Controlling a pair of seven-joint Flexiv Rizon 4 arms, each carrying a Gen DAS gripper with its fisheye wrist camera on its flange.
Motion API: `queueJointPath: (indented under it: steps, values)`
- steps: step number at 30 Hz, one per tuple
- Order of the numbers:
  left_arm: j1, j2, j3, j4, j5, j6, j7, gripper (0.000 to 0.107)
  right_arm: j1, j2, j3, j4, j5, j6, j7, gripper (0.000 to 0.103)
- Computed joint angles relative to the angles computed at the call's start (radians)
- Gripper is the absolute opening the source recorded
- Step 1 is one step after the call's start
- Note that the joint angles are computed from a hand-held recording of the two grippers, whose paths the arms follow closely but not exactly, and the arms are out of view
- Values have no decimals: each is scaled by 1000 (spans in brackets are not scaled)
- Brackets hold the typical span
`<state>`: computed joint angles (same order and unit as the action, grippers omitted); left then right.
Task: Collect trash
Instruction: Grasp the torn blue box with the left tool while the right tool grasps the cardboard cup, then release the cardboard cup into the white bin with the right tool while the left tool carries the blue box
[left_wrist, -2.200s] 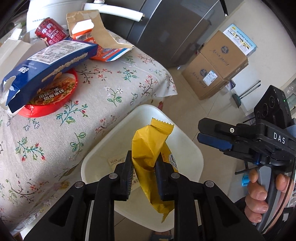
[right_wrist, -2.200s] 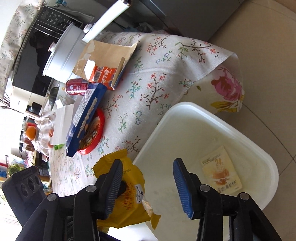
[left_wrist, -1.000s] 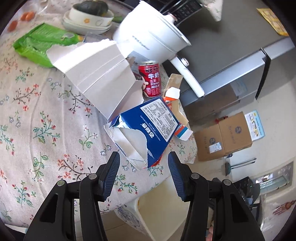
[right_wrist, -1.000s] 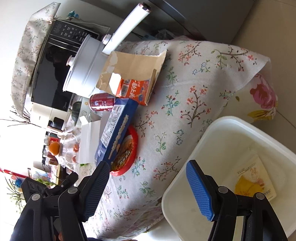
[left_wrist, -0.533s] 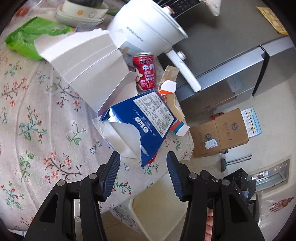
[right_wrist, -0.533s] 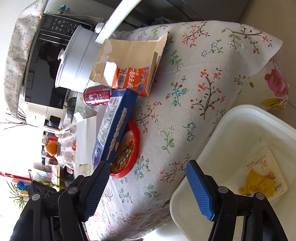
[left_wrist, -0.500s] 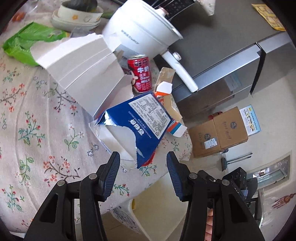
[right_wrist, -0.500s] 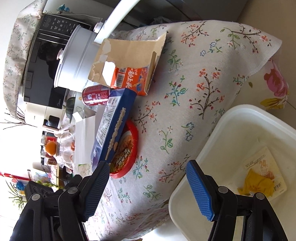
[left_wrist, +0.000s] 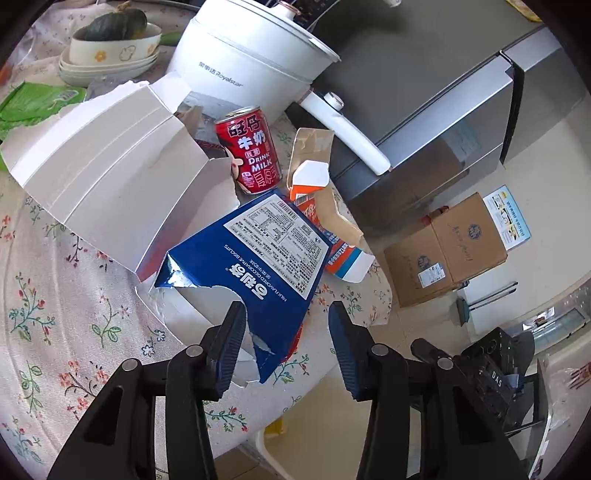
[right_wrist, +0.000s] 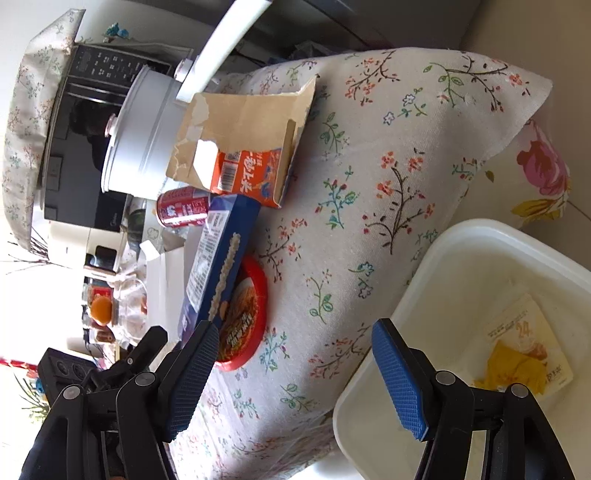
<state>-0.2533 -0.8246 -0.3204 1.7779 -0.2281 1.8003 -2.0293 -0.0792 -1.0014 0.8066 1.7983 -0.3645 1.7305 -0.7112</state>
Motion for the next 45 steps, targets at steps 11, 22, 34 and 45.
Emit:
queueJointPath:
  steps: [11, 22, 34, 45]
  values:
    - [49, -36, -58, -16, 11, -12, 23, 5, 127, -28, -129, -173, -24, 11, 88, 73]
    - [71, 7, -63, 45, 77, 94, -8, 0, 214, -106, -156, -335, 78, -94, 8, 53]
    - [92, 35, -41, 108, 157, 264, -102, 0, 256, -90, -190, -323, 168, 42, -53, 7]
    - [71, 79, -1, 153, 199, 339, -163, 0, 265, 49, -282, -127, 135, 268, 70, 4]
